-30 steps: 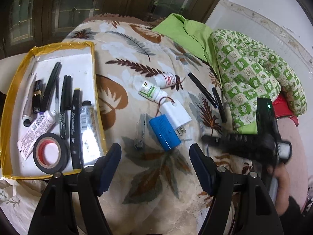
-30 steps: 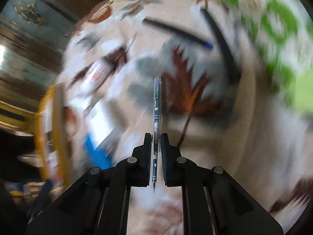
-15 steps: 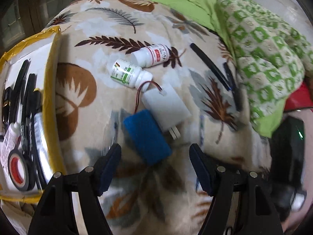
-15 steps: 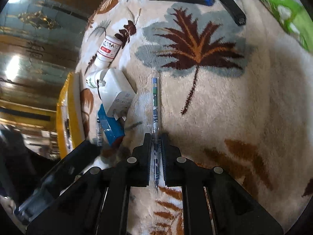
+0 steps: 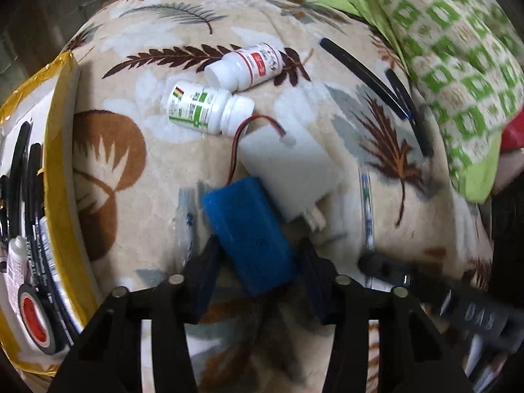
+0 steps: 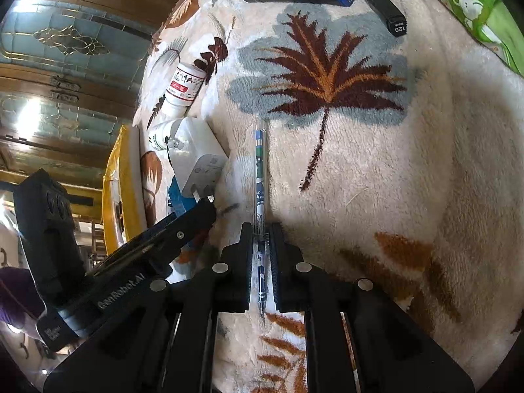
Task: Organize objects
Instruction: 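Grasp the clear green ballpoint pen with right tool while left tool grasps the blue battery pack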
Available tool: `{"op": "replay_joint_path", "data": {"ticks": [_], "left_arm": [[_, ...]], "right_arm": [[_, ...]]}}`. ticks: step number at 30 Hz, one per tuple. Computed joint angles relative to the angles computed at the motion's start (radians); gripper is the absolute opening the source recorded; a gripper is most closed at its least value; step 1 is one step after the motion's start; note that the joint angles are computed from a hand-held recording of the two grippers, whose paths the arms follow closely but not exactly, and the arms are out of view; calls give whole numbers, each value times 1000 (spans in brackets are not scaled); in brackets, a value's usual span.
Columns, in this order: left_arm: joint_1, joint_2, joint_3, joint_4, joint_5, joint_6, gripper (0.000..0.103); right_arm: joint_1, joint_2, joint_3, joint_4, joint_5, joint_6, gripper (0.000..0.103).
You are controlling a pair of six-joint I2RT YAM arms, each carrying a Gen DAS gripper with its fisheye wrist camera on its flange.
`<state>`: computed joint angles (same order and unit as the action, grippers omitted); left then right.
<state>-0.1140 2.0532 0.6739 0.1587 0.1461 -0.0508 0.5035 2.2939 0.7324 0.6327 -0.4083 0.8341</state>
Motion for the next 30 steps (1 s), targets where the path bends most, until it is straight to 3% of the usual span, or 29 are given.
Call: {"op": "replay_joint_path", "data": {"ticks": [6, 12, 16, 19, 21, 24, 30], "left_arm": [[97, -77, -131, 23, 140, 63, 43], [58, -34, -67, 22, 71, 27, 46], [18, -36, -103, 103, -2, 48, 40], [81, -91, -166, 131, 89, 73, 39], [130, -140, -193, 125, 148, 83, 38], [172, -190, -220, 126, 206, 84, 36], [190, -250, -244, 109, 230, 72, 33]], "right_arm": [[-14, 7, -1, 3, -23, -9, 9], [16, -18, 19, -71, 36, -29, 9], [52, -43, 68, -192, 106, -78, 8], [50, -67, 48, -175, 95, -52, 9], [41, -77, 0, -76, 45, -23, 9], [64, -117, -7, -120, 80, -39, 9], [104, -193, -25, -147, 90, -24, 9]]}}
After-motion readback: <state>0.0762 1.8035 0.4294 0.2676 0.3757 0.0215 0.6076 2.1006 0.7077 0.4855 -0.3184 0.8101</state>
